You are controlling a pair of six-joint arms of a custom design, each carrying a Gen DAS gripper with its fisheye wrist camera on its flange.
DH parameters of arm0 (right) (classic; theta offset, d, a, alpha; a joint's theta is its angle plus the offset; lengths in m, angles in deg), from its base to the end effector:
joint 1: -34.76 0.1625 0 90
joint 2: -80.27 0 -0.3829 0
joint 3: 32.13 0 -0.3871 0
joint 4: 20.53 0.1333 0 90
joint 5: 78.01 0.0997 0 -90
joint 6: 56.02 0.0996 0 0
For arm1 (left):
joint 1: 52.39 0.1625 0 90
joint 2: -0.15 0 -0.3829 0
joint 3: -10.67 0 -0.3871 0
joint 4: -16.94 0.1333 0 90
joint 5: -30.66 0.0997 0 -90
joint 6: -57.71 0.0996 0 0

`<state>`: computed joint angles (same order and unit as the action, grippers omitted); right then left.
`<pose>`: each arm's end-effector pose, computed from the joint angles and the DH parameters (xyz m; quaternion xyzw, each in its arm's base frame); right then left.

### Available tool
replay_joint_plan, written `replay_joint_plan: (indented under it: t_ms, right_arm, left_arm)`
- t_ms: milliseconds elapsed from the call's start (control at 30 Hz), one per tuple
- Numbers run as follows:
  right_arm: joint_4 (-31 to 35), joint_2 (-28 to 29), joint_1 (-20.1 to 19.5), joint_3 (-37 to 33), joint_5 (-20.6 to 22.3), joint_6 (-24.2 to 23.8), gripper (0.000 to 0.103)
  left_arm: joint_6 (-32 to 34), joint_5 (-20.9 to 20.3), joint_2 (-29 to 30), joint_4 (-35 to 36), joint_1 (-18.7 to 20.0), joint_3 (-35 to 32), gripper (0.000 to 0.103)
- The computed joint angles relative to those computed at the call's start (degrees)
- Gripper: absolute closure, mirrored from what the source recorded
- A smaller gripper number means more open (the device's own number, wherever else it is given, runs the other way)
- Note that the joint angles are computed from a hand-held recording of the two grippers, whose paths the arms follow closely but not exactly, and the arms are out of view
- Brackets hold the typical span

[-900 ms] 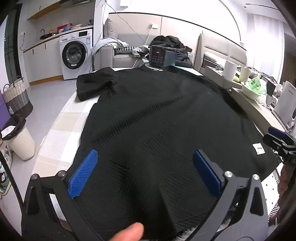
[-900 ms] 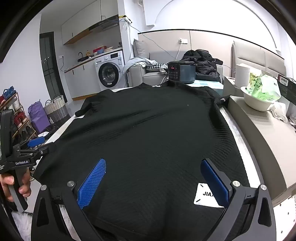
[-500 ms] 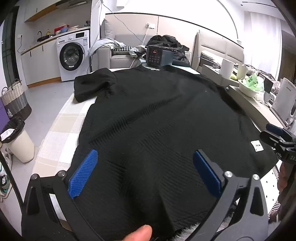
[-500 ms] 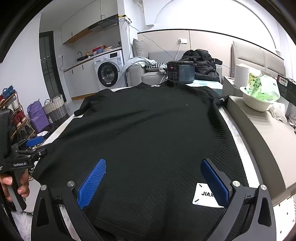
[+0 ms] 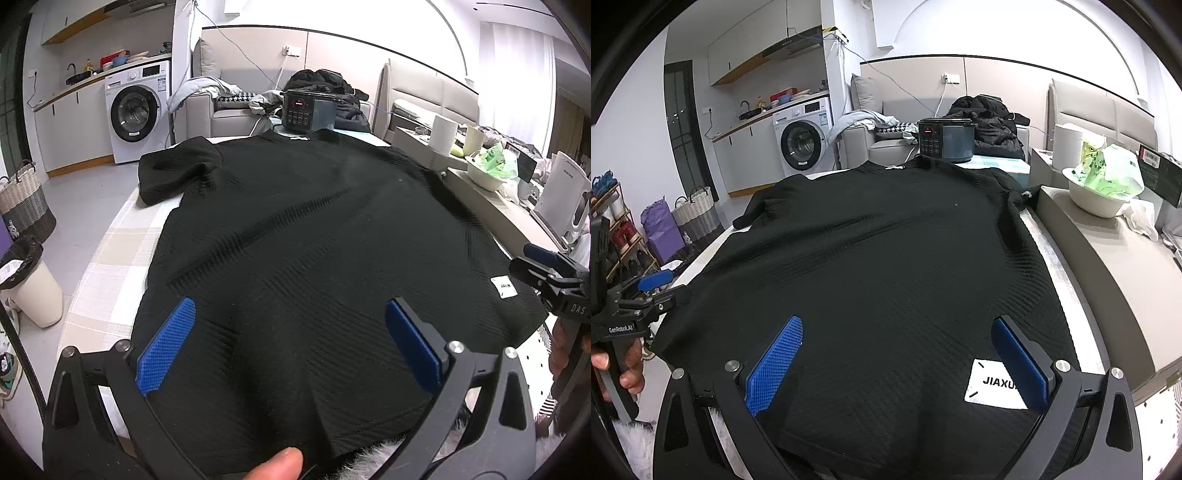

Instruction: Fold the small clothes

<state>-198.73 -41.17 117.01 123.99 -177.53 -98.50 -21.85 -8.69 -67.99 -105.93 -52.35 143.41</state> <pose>0.0811 -0.2703 0.2907 0.2299 -0.8604 0.3748 0.2575 -0.3600 -0.2106 0.0620 0.1953 0.8553 -0.3872 0.2836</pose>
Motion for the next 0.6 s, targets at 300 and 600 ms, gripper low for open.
replay_joint_plan:
  t_ms: [300, 600]
  right_arm:
    - [0.6, 0.1, -0.1, -0.5, 0.2, 0.5, 0.0]
    - [-1.3, 2.0, -0.1, -0.4, 0.4, 0.6, 0.0]
  left_arm:
    - [-0.5, -0.7, 0.3, -0.8, 0.9, 0.1, 0.001]
    - [0.8, 1.3, 1.6, 0.2, 2.7, -0.8, 0.001]
